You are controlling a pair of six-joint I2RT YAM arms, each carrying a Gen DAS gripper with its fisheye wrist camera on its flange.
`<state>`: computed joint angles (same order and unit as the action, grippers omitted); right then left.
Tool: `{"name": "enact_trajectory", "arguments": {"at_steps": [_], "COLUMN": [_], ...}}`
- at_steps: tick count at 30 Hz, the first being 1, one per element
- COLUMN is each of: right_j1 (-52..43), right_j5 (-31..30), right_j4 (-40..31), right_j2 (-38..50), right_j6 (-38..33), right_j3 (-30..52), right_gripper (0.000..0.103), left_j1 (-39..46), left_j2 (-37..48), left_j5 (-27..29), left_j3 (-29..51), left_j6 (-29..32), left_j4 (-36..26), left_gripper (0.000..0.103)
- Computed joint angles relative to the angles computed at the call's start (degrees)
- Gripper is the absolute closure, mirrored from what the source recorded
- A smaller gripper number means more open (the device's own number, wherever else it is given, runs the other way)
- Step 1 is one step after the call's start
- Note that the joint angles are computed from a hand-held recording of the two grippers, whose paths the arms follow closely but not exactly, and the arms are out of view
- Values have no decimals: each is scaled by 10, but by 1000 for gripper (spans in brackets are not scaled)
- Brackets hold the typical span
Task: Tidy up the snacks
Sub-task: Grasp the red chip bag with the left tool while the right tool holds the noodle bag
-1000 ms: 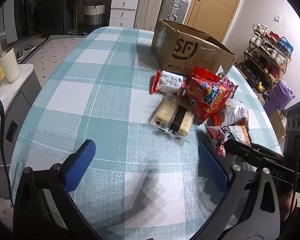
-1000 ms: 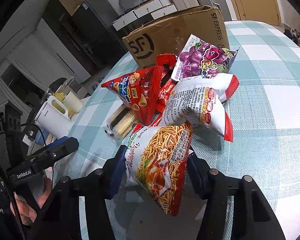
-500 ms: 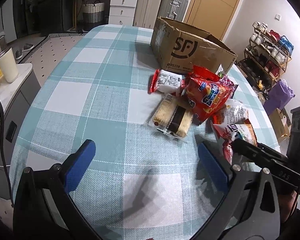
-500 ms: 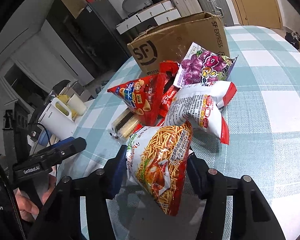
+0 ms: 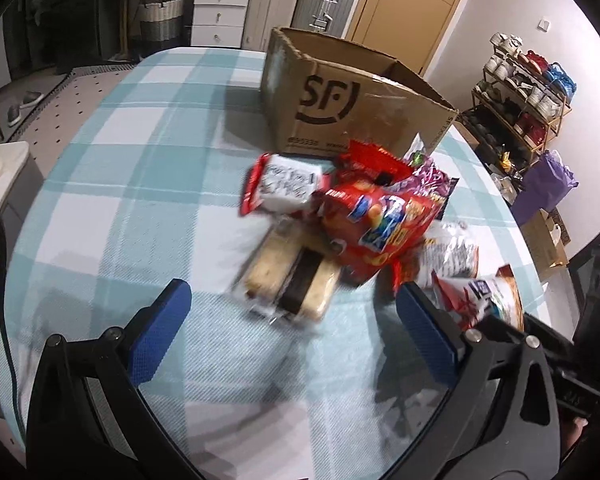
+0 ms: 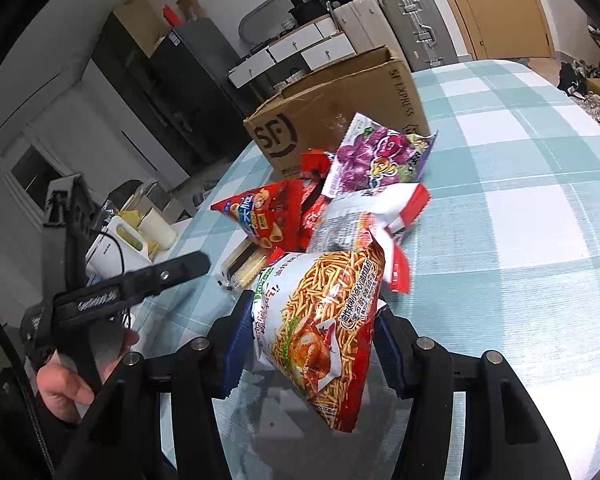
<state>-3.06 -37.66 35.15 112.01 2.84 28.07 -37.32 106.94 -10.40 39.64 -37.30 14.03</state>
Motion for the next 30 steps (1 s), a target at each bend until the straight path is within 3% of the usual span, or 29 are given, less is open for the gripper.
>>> {"name": "enact_trajectory", "arguments": {"at_steps": [13,26,30], "right_j1": [-47,-53,-57], "right_j5": [-23,-35,-38], "right_j4": [-6,-2,0], "right_j2": [0,12,15], "right_j6": [-33,-38,-39], "right_j3": [-5,2,3], "right_gripper": [47,47,47], "left_j1": [22,54,54], "left_j2": [103,151,161], "left_j5": [64,118,127], "left_j3": [139,192,197], "left_j6": [-7,-32,-36], "left_j4": [-35,-22,-9], "left_gripper": [1,2,7]}}
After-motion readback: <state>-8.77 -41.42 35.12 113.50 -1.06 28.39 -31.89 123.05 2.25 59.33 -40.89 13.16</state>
